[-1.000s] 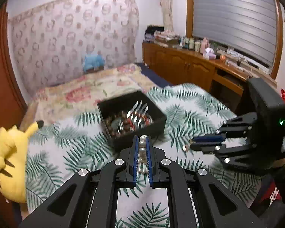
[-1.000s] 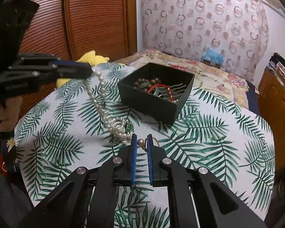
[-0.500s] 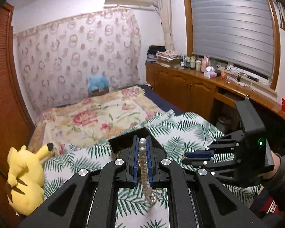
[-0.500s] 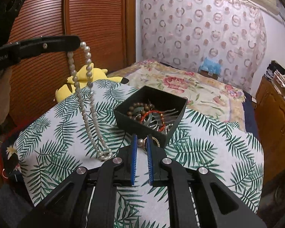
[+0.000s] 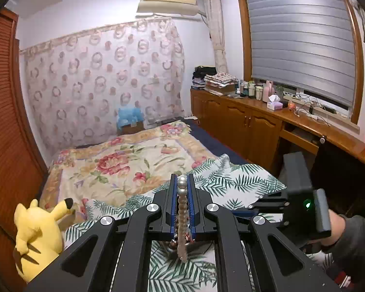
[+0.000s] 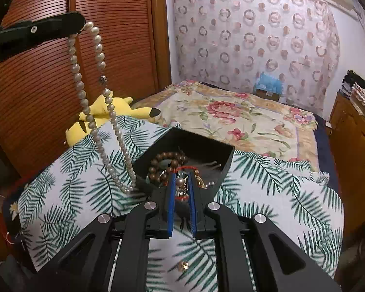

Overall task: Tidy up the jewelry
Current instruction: 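Lift pearl strand with left tool while right tool carries ring to box, then lower pearls into box, open left tool while right tool releases ring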

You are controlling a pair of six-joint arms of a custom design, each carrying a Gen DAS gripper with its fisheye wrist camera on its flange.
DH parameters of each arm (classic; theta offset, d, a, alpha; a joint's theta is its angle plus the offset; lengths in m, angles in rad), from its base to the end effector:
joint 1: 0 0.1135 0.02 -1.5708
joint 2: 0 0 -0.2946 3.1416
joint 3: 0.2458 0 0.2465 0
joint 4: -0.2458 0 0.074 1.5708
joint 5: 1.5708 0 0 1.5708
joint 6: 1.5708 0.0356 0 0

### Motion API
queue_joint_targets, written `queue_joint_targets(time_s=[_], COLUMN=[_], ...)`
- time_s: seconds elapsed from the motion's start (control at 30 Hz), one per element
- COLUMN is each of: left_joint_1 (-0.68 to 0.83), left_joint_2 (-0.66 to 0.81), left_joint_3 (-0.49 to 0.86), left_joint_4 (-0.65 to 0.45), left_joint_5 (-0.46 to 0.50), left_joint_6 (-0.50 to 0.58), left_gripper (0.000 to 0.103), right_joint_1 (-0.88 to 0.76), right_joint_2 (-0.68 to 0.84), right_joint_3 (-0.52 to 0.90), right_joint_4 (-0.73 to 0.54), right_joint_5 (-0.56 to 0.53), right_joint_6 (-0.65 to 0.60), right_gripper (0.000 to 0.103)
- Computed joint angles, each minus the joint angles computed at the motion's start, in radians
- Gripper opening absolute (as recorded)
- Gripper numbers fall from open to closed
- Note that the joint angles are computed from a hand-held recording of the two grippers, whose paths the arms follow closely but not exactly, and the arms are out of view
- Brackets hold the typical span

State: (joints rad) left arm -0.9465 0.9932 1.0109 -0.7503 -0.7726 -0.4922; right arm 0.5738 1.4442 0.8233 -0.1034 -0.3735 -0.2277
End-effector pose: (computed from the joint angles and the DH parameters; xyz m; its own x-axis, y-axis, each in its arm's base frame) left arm 0.1202 -0.1243 0.3580 -0.4758 0.0815 -0.8758 0.0600 0.9964 0.0601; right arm 0.2385 0.1696 0.2444 -0.3762 -0.4934 -0.7842 -0.8416 0.5361 0.0665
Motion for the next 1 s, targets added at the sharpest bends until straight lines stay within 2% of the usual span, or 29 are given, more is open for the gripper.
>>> queue_joint_targets(time_s=[0.17, 0.43, 0.47, 0.6, 0.7, 1.0], left_joint_1=[0.113, 0.178, 0.181, 0.216, 0.252, 0.346], left_joint_2=[0.059, 0.112, 0.119, 0.138, 0.148, 0.177], left_joint_3=[0.067, 0.107, 0.105, 0.089, 0.058, -0.021], left_joint_4=[0.040, 0.067, 0.071, 0.101, 0.136, 0.230], left_joint_5=[0.060, 0.084, 0.085, 0.108, 0.140, 0.224], left_joint_6=[0.099, 0.150, 0.149, 0.157, 0.164, 0.172], left_gripper=[0.007, 0.007, 0.007, 0.007, 0.007, 0.007], right_joint_1=[0.021, 0.031, 0.026, 0.003, -0.018, -0.057], right_joint_2=[0.079, 0.198, 0.217, 0.258, 0.267, 0.215], right_joint_3=[0.056, 0.111, 0.117, 0.133, 0.135, 0.059], right_joint_4=[0.026, 0.066, 0.071, 0.076, 0.079, 0.120], right_joint_5=[0.025, 0.041, 0.035, -0.005, -0.036, -0.025], right_joint_6=[0.003, 0.029, 0.039, 0.051, 0.065, 0.040], right_gripper=[0.012, 0.012, 0.012, 0.030, 0.030, 0.031])
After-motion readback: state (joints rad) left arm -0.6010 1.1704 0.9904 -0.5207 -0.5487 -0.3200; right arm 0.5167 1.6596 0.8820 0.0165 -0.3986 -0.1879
